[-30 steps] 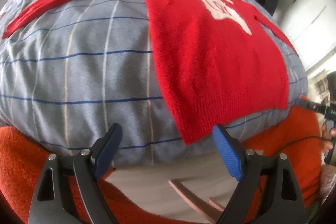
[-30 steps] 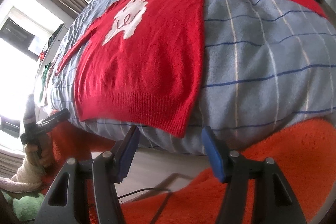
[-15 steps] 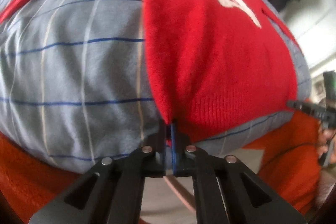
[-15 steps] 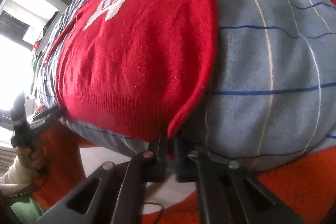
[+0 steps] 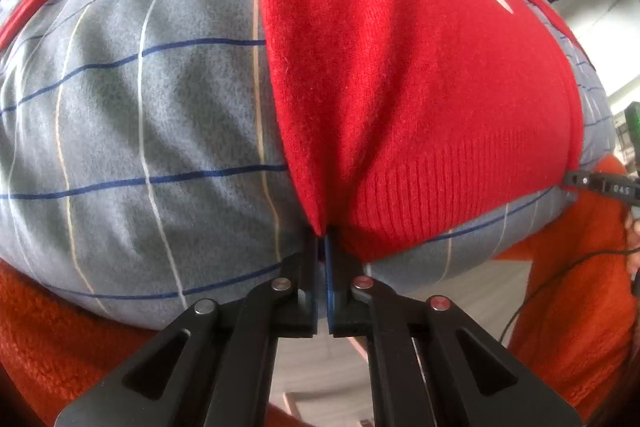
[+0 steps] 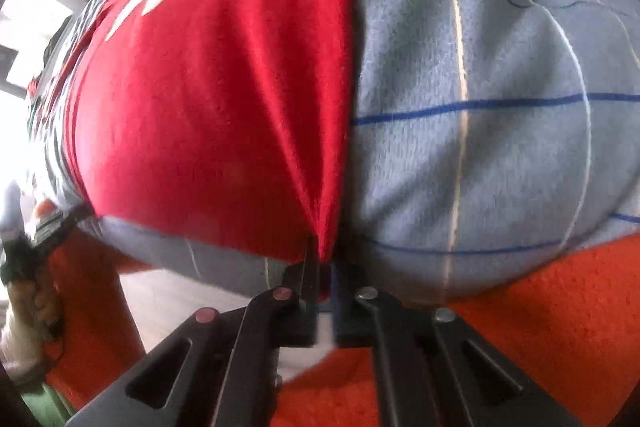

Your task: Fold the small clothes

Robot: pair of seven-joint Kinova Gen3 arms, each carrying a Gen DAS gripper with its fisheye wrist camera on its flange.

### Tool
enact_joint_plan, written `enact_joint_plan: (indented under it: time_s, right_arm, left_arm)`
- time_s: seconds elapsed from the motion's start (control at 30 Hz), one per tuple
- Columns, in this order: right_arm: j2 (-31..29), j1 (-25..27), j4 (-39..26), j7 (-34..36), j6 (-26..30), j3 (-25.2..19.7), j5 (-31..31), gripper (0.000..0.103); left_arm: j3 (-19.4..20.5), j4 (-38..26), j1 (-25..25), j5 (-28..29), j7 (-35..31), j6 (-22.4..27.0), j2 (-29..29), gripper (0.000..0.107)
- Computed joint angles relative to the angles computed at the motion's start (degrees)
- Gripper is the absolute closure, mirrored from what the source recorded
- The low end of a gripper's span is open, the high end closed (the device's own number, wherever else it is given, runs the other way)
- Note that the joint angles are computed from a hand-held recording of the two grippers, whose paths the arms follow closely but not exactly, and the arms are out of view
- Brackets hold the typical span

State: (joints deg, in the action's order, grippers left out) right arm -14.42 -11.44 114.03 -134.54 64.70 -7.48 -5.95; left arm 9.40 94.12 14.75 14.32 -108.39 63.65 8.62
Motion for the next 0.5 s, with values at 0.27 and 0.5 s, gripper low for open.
enact_joint_plan:
  time_s: [0.27, 0.5]
  right_arm:
    - [-2.31, 0.46, 0.35, 1.31, 2.04, 1.78, -2.77, 0.079]
    - [-8.95, 2.31, -4.52, 2.57, 7.5, 0.19, 2.21, 0.065]
  left_arm:
    - [-0.6, 0.01, -0.47, -2.21, -1.69, 2.92, -5.22, 0.041]
    - [-2.39, -2.95, -2.58, -2.1, 1.42, -3.99, -7.87, 0.026]
